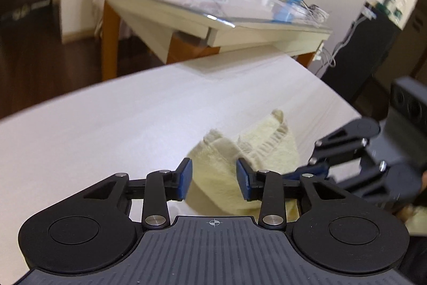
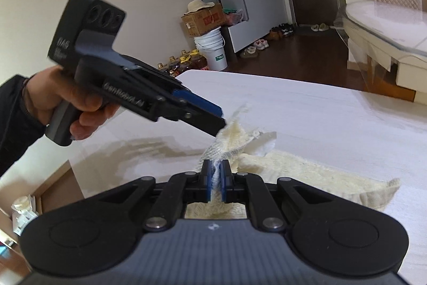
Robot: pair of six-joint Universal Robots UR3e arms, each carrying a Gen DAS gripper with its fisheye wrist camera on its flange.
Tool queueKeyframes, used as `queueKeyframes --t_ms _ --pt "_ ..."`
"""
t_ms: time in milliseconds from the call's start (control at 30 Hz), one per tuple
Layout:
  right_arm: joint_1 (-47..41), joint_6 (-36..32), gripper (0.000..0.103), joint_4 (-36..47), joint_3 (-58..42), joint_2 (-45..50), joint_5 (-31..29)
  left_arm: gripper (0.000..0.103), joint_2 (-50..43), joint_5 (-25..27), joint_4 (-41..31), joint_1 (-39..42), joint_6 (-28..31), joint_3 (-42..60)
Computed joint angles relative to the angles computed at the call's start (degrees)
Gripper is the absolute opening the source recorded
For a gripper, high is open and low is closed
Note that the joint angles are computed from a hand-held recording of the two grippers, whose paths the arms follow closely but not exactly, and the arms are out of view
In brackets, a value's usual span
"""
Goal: Fold towel
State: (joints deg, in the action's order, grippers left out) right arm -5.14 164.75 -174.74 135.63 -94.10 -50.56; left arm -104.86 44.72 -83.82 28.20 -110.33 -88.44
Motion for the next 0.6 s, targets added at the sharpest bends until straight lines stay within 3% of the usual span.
queueKeyframes --t_ms 233,433,600 --pt "3.4 0.6 0.008 -1.7 -1.7 1.8 -2.7 0.044 -2.9 -1.5 -1.3 -1.5 -5.5 1.8" --pt "4.0 1.4 0.008 -2.7 -1.5 2.3 -2.2 0.051 -1.7 -1.2 -2.3 -1.7 -4.8 1.0" --pt "2.7 1.1 0.008 -1.6 -1.0 1.6 -0.7 0.028 -0.8 0.4 1.8 -1.3 -6.9 -0.8"
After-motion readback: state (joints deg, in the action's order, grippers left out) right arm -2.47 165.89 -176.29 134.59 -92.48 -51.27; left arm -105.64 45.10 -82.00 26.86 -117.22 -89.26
